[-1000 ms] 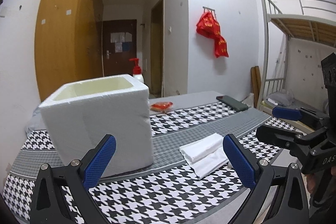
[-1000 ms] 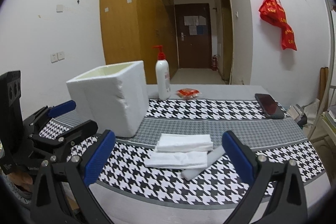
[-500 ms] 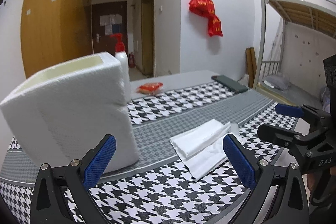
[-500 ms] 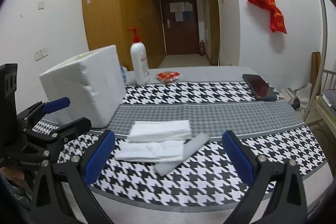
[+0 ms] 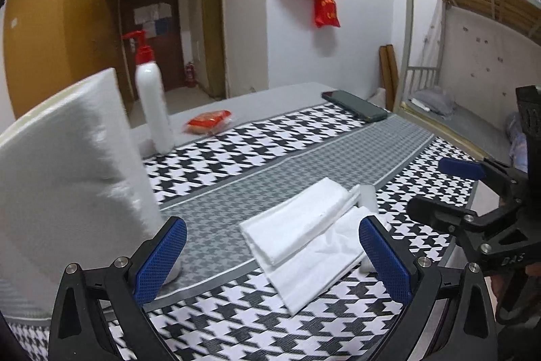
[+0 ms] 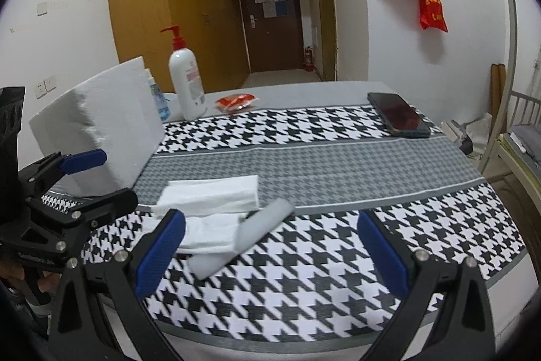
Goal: Organize soft objects
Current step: 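Move the left gripper onto the white folded cloth and grasp it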
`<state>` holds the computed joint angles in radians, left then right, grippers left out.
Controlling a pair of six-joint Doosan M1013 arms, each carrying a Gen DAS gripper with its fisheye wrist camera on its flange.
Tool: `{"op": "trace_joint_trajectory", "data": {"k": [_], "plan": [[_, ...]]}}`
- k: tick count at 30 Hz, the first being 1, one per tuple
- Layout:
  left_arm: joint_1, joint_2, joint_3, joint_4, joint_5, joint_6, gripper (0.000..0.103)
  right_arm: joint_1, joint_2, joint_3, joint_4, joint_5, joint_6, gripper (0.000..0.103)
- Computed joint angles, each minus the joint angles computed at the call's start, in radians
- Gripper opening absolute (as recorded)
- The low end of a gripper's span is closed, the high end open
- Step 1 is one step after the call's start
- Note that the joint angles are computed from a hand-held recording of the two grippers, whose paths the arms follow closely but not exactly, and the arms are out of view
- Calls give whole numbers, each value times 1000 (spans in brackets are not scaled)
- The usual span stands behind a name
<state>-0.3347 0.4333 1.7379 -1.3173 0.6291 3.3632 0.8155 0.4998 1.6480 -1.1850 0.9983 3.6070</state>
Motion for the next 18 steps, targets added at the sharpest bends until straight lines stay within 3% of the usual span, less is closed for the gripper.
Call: {"op": "trace_joint_trajectory", "data": {"k": [13,18], "plan": [[-49,47,-75,271,7,-242,101,-29,-20,45,1,-86,31,103],[-60,66,-101,361,25,-319,92,-41,-22,53,9,-111,26,103]]}}
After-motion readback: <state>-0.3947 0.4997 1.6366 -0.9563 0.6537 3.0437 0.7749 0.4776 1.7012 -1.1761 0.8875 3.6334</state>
